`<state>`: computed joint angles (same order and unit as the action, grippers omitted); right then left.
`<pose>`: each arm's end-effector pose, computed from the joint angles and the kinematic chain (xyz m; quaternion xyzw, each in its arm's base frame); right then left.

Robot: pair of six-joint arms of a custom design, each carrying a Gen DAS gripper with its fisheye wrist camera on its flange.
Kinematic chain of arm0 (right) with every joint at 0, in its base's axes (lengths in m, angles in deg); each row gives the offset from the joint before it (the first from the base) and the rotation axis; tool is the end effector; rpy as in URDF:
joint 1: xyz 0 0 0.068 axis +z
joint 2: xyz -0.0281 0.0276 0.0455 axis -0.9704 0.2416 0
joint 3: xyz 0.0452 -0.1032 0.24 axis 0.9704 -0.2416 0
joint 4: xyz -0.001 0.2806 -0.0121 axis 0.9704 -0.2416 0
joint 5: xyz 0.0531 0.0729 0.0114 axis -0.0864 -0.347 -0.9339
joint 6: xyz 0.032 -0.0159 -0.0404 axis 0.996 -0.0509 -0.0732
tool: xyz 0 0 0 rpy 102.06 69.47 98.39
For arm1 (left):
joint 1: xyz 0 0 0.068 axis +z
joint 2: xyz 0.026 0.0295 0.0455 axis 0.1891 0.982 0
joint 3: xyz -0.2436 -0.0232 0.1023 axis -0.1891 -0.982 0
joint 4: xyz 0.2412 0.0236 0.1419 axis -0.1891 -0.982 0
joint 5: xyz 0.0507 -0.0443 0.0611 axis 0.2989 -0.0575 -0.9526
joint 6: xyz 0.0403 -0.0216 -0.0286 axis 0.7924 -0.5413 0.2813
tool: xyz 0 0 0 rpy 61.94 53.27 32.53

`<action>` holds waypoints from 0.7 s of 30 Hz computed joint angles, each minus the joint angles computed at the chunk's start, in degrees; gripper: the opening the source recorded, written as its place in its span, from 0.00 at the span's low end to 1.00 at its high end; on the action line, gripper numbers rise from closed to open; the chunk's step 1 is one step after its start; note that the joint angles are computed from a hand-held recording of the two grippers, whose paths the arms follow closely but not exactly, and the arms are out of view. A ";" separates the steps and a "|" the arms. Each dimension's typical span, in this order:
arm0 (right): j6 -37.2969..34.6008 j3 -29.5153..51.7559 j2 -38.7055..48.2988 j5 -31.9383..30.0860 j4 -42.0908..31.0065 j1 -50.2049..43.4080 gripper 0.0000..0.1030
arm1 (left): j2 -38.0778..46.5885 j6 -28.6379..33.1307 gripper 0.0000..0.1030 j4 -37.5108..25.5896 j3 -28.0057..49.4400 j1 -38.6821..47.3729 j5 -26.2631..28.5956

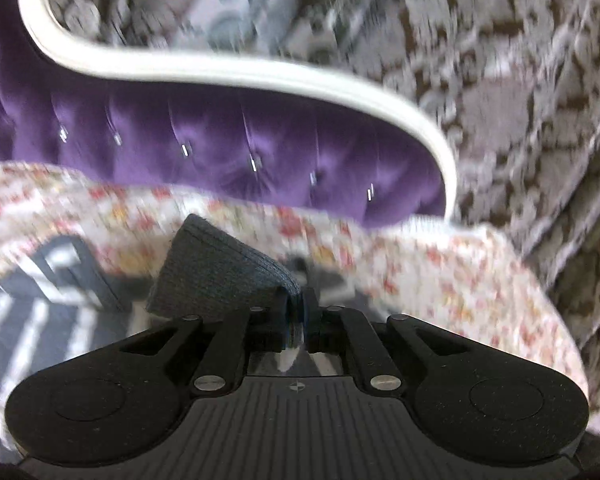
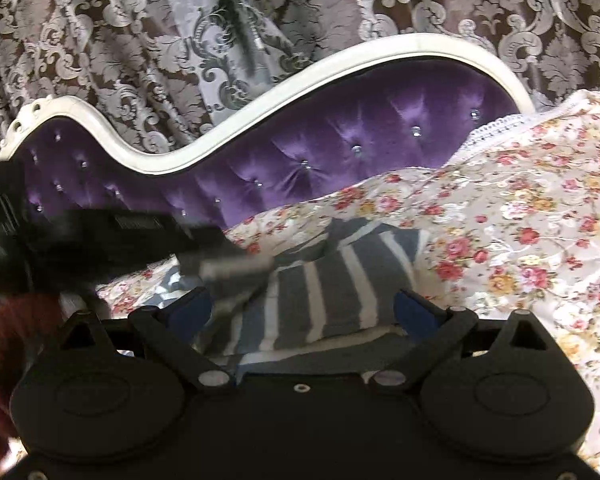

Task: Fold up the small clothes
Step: 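Lay the sleeve across the body and open the left gripper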

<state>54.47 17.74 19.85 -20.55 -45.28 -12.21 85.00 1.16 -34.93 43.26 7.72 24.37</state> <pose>0.1698 0.2769 0.2610 0.3195 0.8042 0.0753 0.4955 0.4179 -0.0493 0.2232 0.3370 0.8244 -0.3222 0.3209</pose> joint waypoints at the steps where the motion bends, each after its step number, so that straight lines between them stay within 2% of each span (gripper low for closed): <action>1: 0.54 -0.11 -0.09 -0.11 -0.37 0.02 0.96 | 0.61 1.33 0.21 -1.36 0.12 -0.49 -0.50; 2: 1.01 -0.15 -0.13 -0.12 -0.73 0.05 0.96 | 0.69 2.08 0.38 -2.71 0.56 -0.64 -0.52; 3: 1.50 0.08 0.05 -0.08 -1.27 0.02 0.96 | 0.70 2.70 0.47 -3.17 0.47 -0.72 -0.47; 7: 3.99 0.88 0.56 0.30 -4.12 0.14 0.96 | -0.26 5.24 0.59 -4.08 -0.13 -1.09 0.70; 9: 5.63 0.88 0.48 0.25 -5.54 0.11 0.96 | -0.48 5.75 0.70 -4.71 0.21 -1.43 1.47; 11: 7.50 0.81 0.29 -0.04 -7.12 0.02 0.96 | -1.54 6.19 0.75 -4.04 -0.57 -1.25 1.42; 14: 8.95 0.58 0.10 -0.92 -8.33 -0.34 0.96 | -4.92 6.18 0.85 0.85 -4.73 -0.56 -0.46; 16: 9.10 1.13 0.55 -1.59 -9.24 -0.58 0.96 | -5.48 8.81 0.91 0.41 -5.74 1.14 0.02; 19: 8.02 1.62 1.19 -2.28 -9.27 -0.73 0.96 | -5.02 12.45 0.92 -2.46 -5.87 4.41 0.80; 21: 7.11 1.69 1.43 -2.57 -8.64 -0.79 0.96 | -5.32 14.02 0.92 -1.85 -7.27 6.90 0.34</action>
<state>61.58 19.43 21.28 -23.11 -53.92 -13.00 79.68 15.18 -36.78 35.99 14.61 24.70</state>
